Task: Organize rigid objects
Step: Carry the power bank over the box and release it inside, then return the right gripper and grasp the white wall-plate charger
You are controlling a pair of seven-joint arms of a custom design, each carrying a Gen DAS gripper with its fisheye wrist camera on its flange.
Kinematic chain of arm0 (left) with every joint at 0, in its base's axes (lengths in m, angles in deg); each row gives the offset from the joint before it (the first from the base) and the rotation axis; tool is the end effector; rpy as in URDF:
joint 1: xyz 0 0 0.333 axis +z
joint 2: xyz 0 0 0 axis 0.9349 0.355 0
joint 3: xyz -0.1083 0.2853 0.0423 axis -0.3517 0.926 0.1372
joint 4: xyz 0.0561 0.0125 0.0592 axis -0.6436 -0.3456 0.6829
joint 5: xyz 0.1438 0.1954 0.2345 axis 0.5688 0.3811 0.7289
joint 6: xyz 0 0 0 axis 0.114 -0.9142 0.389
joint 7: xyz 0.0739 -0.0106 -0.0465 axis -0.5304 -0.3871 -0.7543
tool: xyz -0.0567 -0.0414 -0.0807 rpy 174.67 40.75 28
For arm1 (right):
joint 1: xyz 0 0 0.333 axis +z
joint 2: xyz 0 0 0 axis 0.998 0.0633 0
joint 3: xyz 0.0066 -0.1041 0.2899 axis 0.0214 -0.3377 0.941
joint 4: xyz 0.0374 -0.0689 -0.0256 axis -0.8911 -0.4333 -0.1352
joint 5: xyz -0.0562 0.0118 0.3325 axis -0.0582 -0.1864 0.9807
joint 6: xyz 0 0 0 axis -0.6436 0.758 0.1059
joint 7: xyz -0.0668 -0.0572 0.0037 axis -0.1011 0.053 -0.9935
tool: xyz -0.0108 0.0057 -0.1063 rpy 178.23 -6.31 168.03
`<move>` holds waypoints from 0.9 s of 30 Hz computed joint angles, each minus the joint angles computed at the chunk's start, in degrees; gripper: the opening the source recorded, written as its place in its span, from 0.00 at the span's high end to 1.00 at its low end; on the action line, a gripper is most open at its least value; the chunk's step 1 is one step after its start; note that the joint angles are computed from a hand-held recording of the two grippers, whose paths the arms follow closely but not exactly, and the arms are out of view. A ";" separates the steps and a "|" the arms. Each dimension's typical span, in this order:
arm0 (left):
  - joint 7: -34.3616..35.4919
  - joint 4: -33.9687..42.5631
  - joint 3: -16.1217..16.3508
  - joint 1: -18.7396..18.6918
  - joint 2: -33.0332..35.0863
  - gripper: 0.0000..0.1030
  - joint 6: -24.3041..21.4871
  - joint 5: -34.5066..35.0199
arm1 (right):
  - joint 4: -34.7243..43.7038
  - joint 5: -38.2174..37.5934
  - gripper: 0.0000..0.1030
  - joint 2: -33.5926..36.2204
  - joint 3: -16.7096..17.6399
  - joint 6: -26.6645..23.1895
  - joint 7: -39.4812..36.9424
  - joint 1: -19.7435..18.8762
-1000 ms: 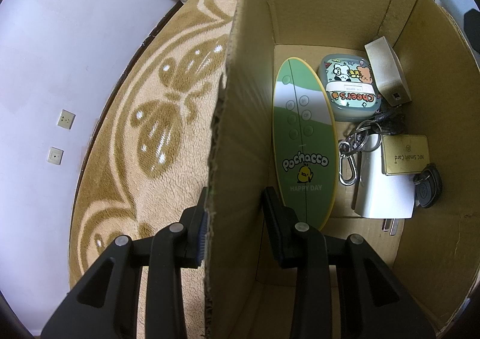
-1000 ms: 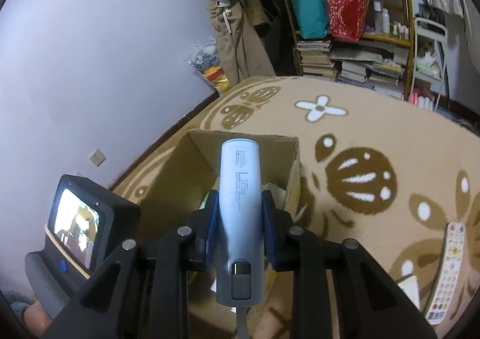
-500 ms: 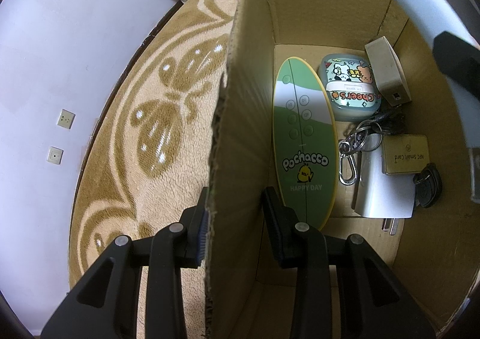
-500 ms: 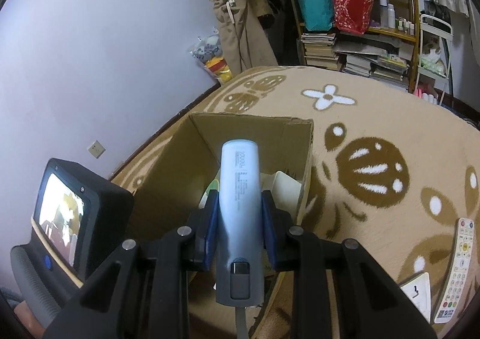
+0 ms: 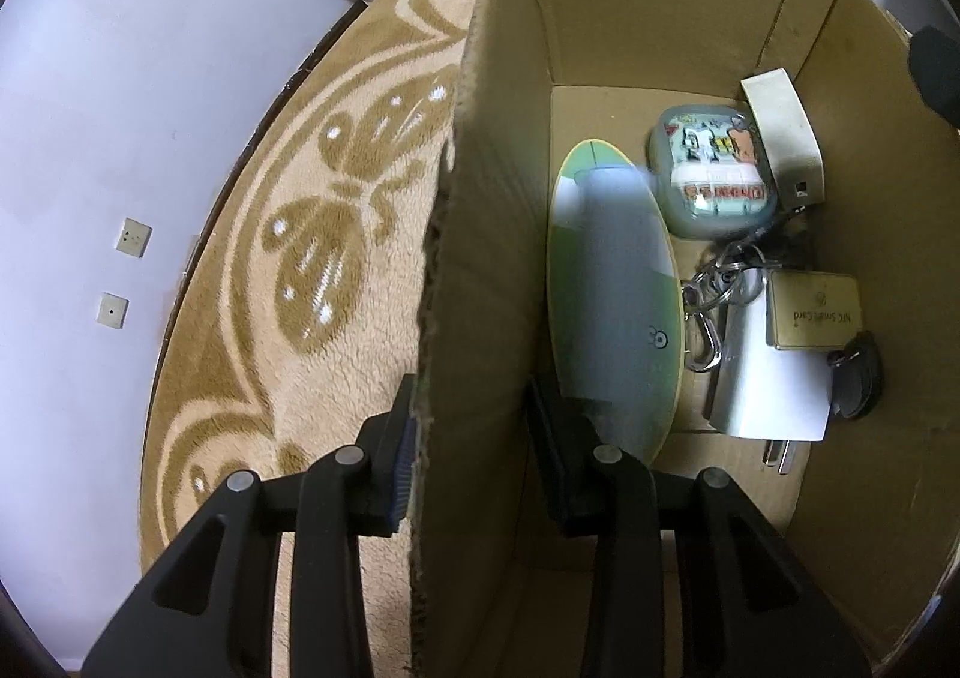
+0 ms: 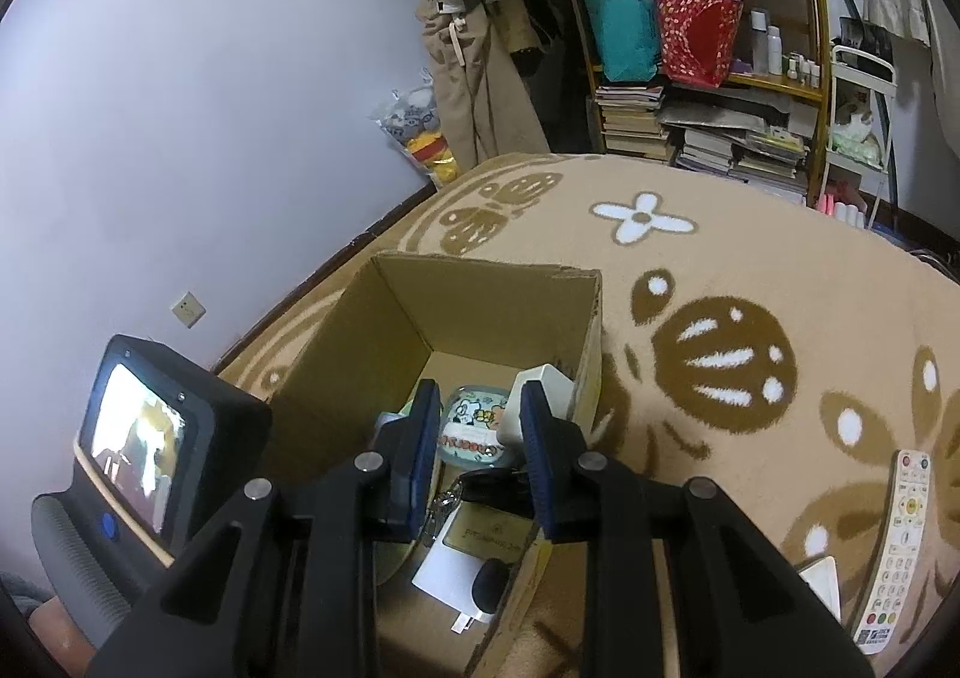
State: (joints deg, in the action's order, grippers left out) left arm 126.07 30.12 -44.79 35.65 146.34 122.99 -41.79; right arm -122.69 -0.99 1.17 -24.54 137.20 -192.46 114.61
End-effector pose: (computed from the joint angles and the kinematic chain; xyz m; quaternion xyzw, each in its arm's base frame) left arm 0.6383 -0.4201 0.2847 -0.3510 0.9171 -0.0548 0.1806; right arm 0.5092 0.2857 0.3342 -0.4014 0.8203 -0.2700 0.3051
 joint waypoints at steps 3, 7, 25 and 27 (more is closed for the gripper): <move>-0.21 -0.11 -0.03 -0.01 -0.12 0.65 -0.05 -0.12 | -0.52 -0.40 0.72 -0.65 -0.03 -0.17 0.44 0.00; -0.45 -1.72 0.01 -0.09 -1.04 0.65 0.65 0.19 | -1.57 0.74 0.71 -1.87 0.51 -2.17 -0.93 0.07; -0.96 -3.85 -0.10 -0.13 -2.24 0.65 1.54 0.66 | -9.42 6.96 0.08 -8.17 3.90 -11.17 -3.17 -0.41; -0.96 -3.74 -0.09 -0.14 -2.18 0.65 1.47 0.66 | -10.64 7.74 0.07 -8.74 4.29 -11.30 -2.66 -0.50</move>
State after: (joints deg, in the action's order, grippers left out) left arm 125.11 26.38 -44.89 35.51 144.16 124.47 -41.13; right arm -133.33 6.75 -7.57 -20.25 125.90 -195.11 114.12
